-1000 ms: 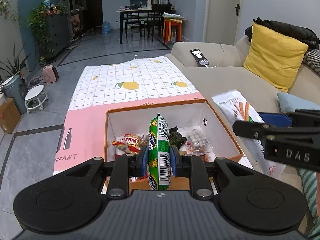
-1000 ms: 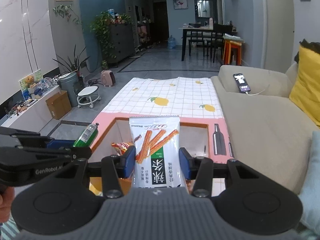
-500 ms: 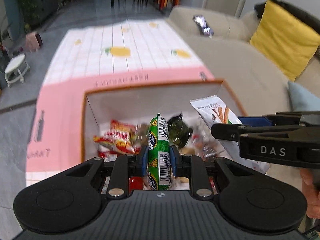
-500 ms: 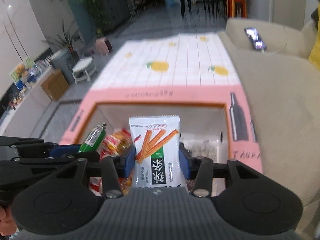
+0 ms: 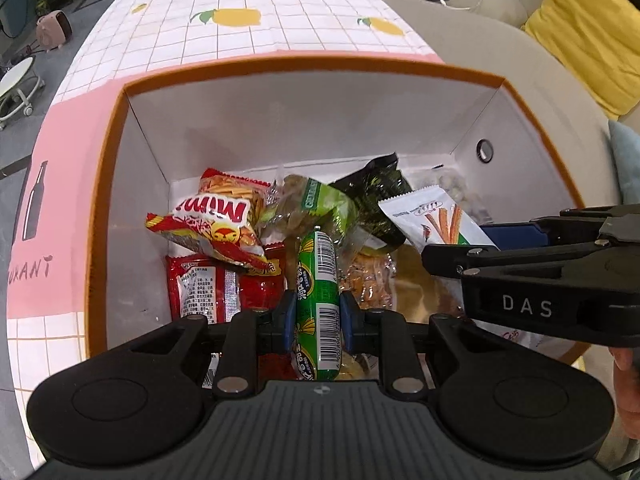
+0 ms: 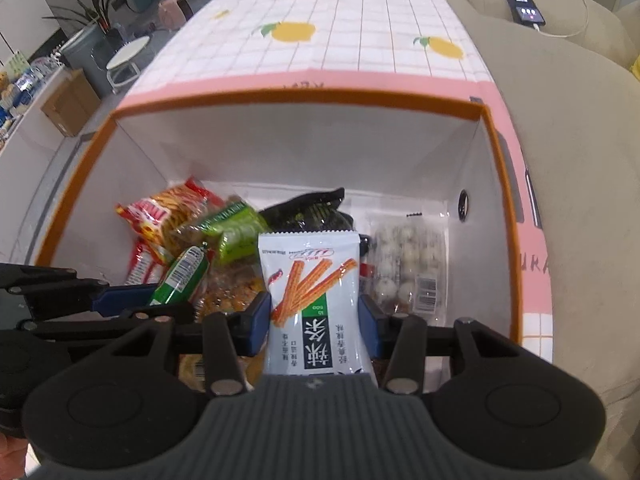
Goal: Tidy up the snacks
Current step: 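Carry both items into the orange box and open both grippers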
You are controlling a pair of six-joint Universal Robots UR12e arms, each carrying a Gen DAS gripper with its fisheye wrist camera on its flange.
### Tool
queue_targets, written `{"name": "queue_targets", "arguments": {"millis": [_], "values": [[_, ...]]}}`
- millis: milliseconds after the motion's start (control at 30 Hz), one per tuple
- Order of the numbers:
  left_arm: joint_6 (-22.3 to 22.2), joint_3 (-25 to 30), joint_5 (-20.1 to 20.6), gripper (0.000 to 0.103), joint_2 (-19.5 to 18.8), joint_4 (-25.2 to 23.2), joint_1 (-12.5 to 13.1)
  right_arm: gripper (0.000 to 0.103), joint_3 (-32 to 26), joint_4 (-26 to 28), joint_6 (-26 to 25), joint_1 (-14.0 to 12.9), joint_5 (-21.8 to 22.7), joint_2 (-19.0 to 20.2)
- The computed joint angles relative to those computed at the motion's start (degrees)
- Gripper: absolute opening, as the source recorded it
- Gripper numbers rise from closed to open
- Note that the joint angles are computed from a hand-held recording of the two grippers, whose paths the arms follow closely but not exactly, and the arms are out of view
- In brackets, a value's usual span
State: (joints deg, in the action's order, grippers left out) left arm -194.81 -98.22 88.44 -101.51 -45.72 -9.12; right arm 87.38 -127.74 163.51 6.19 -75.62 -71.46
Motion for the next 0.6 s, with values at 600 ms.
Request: {"name": "queue_targets", "arguments": {"millis": [600], "values": [[0.6, 1.2, 2.7, 0.035, -1.0, -2.0, -0.7, 0.053, 0.2, 1.9, -1.0, 0.4, -1.7, -0.1]]}}
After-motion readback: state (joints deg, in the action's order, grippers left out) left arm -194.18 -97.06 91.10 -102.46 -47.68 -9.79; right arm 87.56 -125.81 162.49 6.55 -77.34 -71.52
